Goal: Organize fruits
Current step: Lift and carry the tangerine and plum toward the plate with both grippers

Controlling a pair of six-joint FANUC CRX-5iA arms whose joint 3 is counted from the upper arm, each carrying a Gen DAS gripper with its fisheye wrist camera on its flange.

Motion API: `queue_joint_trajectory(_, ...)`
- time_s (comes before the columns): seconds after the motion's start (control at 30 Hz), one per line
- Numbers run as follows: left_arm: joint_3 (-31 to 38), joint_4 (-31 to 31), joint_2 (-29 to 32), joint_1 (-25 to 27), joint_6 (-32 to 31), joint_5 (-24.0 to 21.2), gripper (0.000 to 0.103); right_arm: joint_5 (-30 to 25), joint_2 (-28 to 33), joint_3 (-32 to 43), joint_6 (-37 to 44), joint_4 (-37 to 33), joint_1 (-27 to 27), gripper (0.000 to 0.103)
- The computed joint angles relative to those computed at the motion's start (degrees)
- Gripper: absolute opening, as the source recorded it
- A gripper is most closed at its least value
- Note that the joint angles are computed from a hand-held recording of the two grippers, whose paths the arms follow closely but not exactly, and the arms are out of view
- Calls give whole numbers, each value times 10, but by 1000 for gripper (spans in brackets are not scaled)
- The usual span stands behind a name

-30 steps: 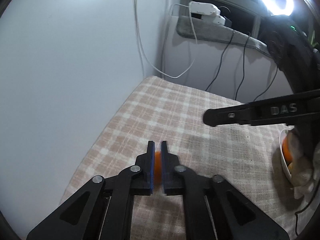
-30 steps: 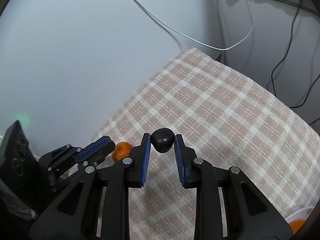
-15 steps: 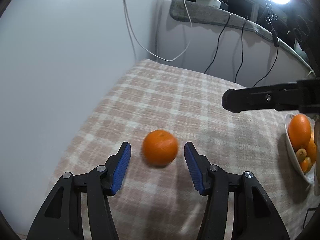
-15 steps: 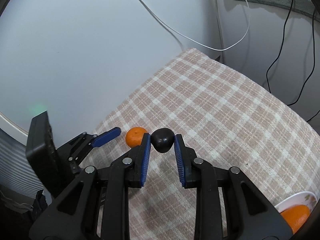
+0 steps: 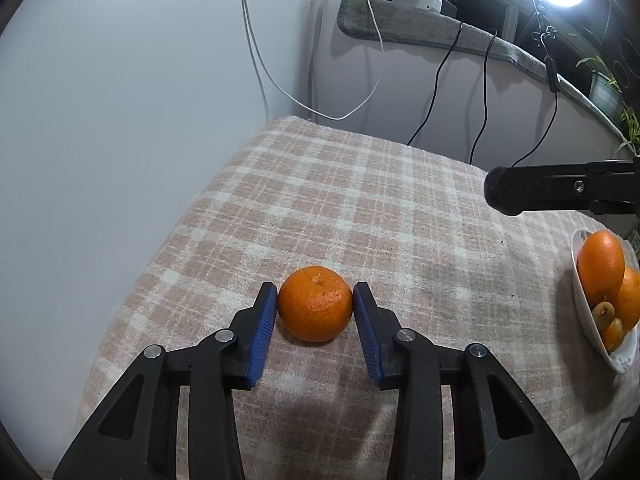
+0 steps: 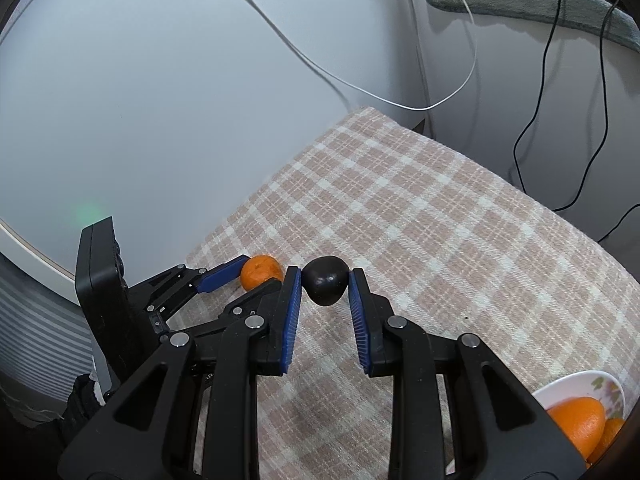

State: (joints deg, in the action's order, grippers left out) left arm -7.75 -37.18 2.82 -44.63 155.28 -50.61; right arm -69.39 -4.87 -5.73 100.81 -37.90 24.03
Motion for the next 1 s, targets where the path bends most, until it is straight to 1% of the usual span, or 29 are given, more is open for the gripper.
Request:
queue_joint_trajectory(0.2,2,-4,-8,-11,2,11,37,-5,-19,-10,9,-3,-20,25)
queue_joint_trajectory(0.3,8,-12,-11,-24,5,15,37,-5,-36,-18,16,-1,-32,25)
queue_joint_trajectory(0.43,15,-15,-16,-37,7,31,37,-6,-62,-31,24,5,-52,25)
queue_joint_trajectory(0.57,30,-18,-11,-53,-4,39,37,-11,-88,-42,33,12,-73,25)
queue_joint_trajectory(0.8,55,-2,4,-69,-35,72,37,-19,-125,-59,51,24,-134,25)
queue_joint_trajectory(1.0,75,25,27,-74,-75,100,37,-32,-134,-67,60,33,-195,25)
